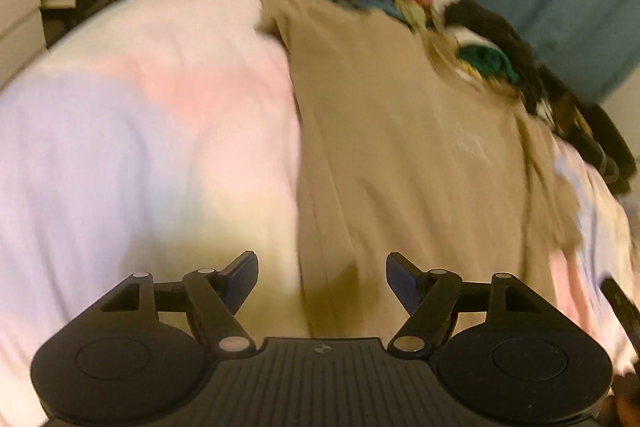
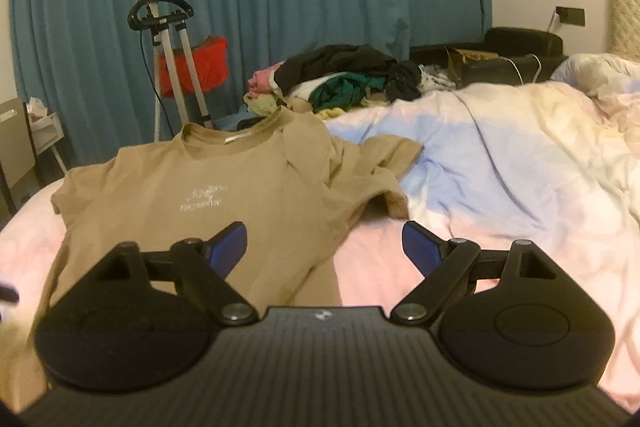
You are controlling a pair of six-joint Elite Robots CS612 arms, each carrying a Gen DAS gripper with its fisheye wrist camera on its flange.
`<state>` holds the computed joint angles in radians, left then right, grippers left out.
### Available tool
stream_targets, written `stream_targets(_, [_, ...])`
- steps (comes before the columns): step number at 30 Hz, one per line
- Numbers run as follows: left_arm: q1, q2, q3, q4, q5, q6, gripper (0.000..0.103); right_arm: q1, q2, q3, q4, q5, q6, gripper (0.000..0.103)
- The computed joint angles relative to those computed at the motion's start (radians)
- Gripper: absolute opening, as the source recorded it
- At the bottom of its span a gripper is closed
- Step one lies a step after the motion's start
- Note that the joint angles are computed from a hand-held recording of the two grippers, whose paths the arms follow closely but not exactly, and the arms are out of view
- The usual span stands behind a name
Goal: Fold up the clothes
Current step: 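Smooth the T-shirt body with the left gripper and grasp the hem again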
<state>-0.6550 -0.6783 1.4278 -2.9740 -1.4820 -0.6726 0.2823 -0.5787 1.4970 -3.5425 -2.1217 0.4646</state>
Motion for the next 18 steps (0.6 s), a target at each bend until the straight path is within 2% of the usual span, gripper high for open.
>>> stream_targets(3, [-0.015,-0.035,0.057,-0.002,-0.054,0.015,0.072,0.007,-0.018,0.027,0.009,-0.014,0.02,0.086])
stream_targets(9, [-0.054,-0.072,0.112,0.029,-0.084,0.084,0.07,0.011,-0.04,0.061,-0.003,-0.039,0.041,0.086])
stream_targets(14, [-0.073,-0.071,0.104,0.088,-0.095,0.093,0.066,0.01,-0.043,0.068,0.004,-0.045,0.051,0.086])
stream_targets(17, [-0.083,-0.05,0.079,0.09,-0.11,0.113,0.066,0.01,-0.043,0.067,0.004,-0.042,0.052,0.086])
stream_targets(18, [-0.085,-0.045,0.067,0.117,-0.112,0.118,0.064,0.009,-0.043,0.067,0.005,-0.039,0.052,0.086])
